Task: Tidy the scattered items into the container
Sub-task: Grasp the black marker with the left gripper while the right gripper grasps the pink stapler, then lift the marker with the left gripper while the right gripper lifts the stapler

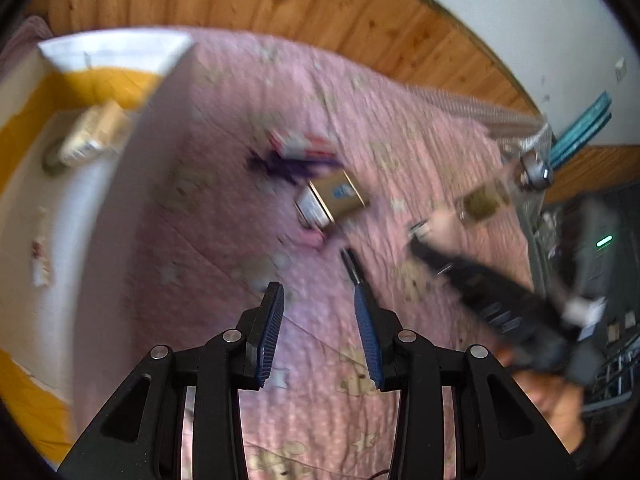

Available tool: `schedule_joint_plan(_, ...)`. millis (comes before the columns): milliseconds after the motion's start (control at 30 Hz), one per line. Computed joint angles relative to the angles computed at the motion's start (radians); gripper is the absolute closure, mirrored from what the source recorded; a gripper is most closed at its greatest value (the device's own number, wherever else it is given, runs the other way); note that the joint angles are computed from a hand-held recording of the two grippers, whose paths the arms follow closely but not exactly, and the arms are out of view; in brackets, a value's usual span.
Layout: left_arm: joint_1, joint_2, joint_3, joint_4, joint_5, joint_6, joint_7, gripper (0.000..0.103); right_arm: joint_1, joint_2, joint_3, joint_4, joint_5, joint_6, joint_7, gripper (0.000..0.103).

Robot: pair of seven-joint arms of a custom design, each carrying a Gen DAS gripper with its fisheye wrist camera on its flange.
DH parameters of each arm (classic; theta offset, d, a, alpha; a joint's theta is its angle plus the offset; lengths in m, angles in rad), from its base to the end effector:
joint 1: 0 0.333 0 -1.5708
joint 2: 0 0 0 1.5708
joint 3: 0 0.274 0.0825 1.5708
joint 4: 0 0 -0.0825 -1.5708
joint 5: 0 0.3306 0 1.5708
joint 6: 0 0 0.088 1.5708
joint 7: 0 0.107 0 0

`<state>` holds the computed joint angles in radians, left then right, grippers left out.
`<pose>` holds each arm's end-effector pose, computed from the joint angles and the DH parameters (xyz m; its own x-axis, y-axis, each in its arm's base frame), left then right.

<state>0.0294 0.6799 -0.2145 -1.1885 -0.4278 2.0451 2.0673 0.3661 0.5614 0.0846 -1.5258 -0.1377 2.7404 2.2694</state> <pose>0.6744 -0.1079 0.4012 -0.4725 -0.7872 0.3963 -0.8701 0.3451 -0.3520 0.6135 0.2898 0.3990 -0.0627 -0.9409 -0.3328 -0.8255 0.2363 -0.5125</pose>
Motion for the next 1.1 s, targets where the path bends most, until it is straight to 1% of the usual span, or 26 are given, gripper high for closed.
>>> schedule_joint_plan(100, -0.046, -0.009, -0.005, -0.082, 0.022, 0.024, -0.002, 0.064, 0.037, -0.168, -0.086, -0.216, -0.086, 0.046, 0.131, 0.075)
schedule_joint_plan(167, -0.082, -0.014, -0.003, -0.136, 0.037, 0.069, -0.024, 0.064, 0.064, -0.265, -0.126, -0.352, -0.174, 0.085, 0.256, 0.075)
schedule_joint_plan(233, -0.110, -0.015, 0.000, -0.167, 0.053, 0.114, -0.047, 0.064, 0.052, -0.302, -0.129, -0.428, -0.200, 0.132, 0.356, 0.075)
schedule_joint_plan(267, -0.130, -0.015, 0.005, -0.185, 0.071, 0.141, -0.057, 0.064, 0.022, -0.313, -0.098, -0.458, -0.164, 0.161, 0.352, 0.075)
schedule_joint_plan(300, -0.152, -0.020, 0.015, -0.208, 0.098, 0.176, -0.073, 0.064, -0.008, -0.302, -0.066, -0.453, -0.126, 0.173, 0.326, 0.075)
schedule_joint_plan(333, -0.169, -0.022, 0.024, -0.226, 0.121, 0.209, -0.091, 0.060, -0.017, -0.294, -0.054, -0.443, -0.123, 0.170, 0.309, 0.075)
schedule_joint_plan(367, -0.170, -0.041, 0.016, -0.273, 0.116, 0.274, -0.083, 0.060, -0.006, -0.273, -0.058, -0.415, -0.145, 0.154, 0.314, 0.075)
schedule_joint_plan(400, -0.181, -0.051, 0.019, -0.297, 0.133, 0.311, -0.086, 0.060, 0.004, -0.265, -0.066, -0.393, -0.175, 0.130, 0.312, 0.075)
schedule_joint_plan(467, -0.195, -0.070, 0.021, -0.340, 0.164, 0.371, -0.080, 0.061, 0.011, -0.255, -0.067, -0.370, -0.203, 0.109, 0.312, 0.075)
schedule_joint_plan(500, -0.195, -0.077, 0.021, -0.359, 0.172, 0.396, -0.074, 0.070, 0.006, -0.264, -0.065, -0.386, -0.207, 0.118, 0.308, 0.075)
schedule_joint_plan(567, -0.199, -0.088, 0.026, -0.391, 0.196, 0.443, -0.066, 0.082, -0.008, -0.258, -0.054, -0.384, -0.194, 0.125, 0.293, 0.075)
schedule_joint_plan(667, -0.152, -0.065, 0.002, -0.352, 0.148, 0.393, -0.050, 0.088, -0.052, -0.259, -0.014, -0.400, -0.115, 0.166, 0.238, 0.075)
schedule_joint_plan(733, -0.139, -0.062, 0.002, -0.343, 0.136, 0.381, -0.045, 0.089, -0.064, -0.268, -0.004, -0.412, -0.083, 0.194, 0.215, 0.075)
schedule_joint_plan(767, -0.132, -0.061, -0.003, -0.344, 0.126, 0.382, -0.037, 0.088, -0.057, -0.268, -0.011, -0.414, -0.085, 0.205, 0.218, 0.075)
schedule_joint_plan(833, -0.136, -0.057, -0.006, -0.352, 0.117, 0.407, -0.033, 0.088, -0.052, -0.270, -0.015, -0.412, -0.083, 0.221, 0.213, 0.075)
schedule_joint_plan(900, -0.151, -0.070, 0.000, -0.381, 0.134, 0.449, -0.024, 0.088, -0.049, -0.268, -0.015, -0.406, -0.080, 0.226, 0.208, 0.075)
schedule_joint_plan(967, -0.160, -0.079, 0.002, -0.398, 0.152, 0.474, -0.004, 0.089, -0.051, -0.257, -0.008, -0.393, -0.070, 0.223, 0.188, 0.075)
schedule_joint_plan(1100, -0.139, -0.096, -0.003, -0.410, 0.130, 0.456, 0.005, 0.090, -0.061, -0.243, 0.009, -0.379, -0.039, 0.211, 0.144, 0.075)
